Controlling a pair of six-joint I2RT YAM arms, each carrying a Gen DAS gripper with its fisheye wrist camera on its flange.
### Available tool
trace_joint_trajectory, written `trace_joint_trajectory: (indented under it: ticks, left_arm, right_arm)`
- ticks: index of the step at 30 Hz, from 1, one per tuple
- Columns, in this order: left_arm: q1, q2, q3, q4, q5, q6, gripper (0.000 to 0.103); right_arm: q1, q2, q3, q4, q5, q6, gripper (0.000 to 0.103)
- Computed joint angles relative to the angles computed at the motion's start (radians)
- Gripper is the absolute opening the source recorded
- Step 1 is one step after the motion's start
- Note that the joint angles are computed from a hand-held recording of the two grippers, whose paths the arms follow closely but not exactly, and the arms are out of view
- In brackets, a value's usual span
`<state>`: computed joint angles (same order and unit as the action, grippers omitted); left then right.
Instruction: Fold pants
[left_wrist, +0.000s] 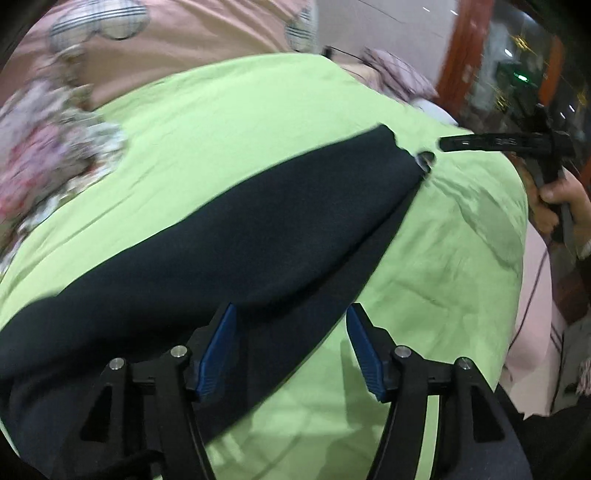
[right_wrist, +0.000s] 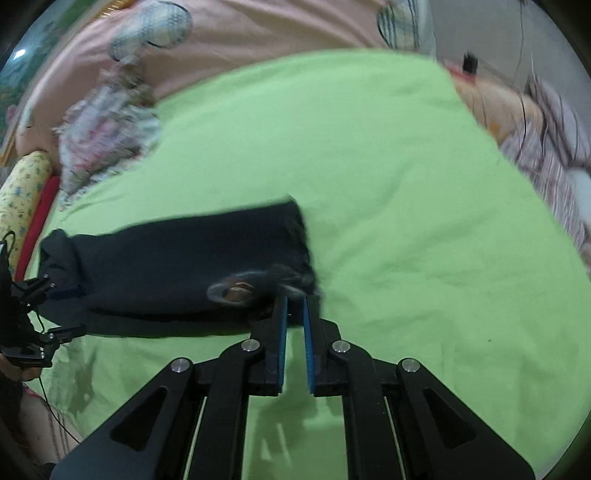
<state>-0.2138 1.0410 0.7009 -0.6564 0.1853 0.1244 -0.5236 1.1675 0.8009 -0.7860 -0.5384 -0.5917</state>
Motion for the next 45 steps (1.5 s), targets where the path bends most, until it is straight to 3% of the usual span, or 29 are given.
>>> trace_joint_trajectory:
  ticks: [2,4,5,8,12,16,20,28,34,36,41,43,45]
  left_arm:
    - [0.094,-0.089,-0.016,-0.052,0.038,0.023,0.066]
    - [0.222,-0.125,-0.009,-0.089,0.098,0.076,0.069]
    - [0.297,-0.137,-0.002,-0.112,0.136,0.110,0.070]
    - [0.596,-0.113,0.042,-0.185,0.266,0.263,0.071]
    - [0.955,-0.009,0.125,-0.268,0.395,0.457,0.075]
    - [1.170,0.189,0.273,-0.304,0.471,0.542,0.080]
    - [1.292,0.425,0.481,-0.348,0.515,0.576,0.082]
    - [1.319,0.895,0.968,-0.460,0.445,0.551,0.083]
    - [1.243,1.315,1.468,-0.751,0.365,0.503,0.083]
    - [1.212,1.410,1.576,-0.794,0.306,0.479,0.083]
    - [1.206,1.464,1.657,-0.842,0.394,0.524,0.079]
    - [1.207,1.465,1.655,-0.894,0.454,0.572,0.060]
    - [1.184,1.353,1.464,-0.763,0.402,0.582,0.048]
  right_arm:
    - [0.010,-0.086,-0.007,-0.026,-0.009,0.034,0.022]
    - [0.010,-0.175,-0.010,-0.068,-0.063,0.053,0.053]
    - [0.021,-0.205,-0.006,-0.100,-0.102,0.058,0.057]
    - [0.161,-0.262,-0.014,-0.131,-0.135,0.140,0.058]
    - [0.427,-0.290,-0.059,-0.060,-0.119,0.327,0.058]
    - [0.739,-0.222,-0.105,0.140,-0.023,0.551,0.058]
    - [0.945,-0.086,-0.078,0.274,0.036,0.675,0.058]
    - [1.090,0.248,0.138,0.313,0.056,0.678,0.058]
    - [1.121,0.512,0.382,0.232,0.039,0.611,0.058]
    - [1.145,0.598,0.464,0.191,0.072,0.588,0.058]
    - [1.174,0.725,0.573,0.142,0.075,0.552,0.058]
    - [1.181,0.752,0.587,0.148,0.063,0.550,0.058]
    - [1.179,0.746,0.560,0.181,0.037,0.556,0.054]
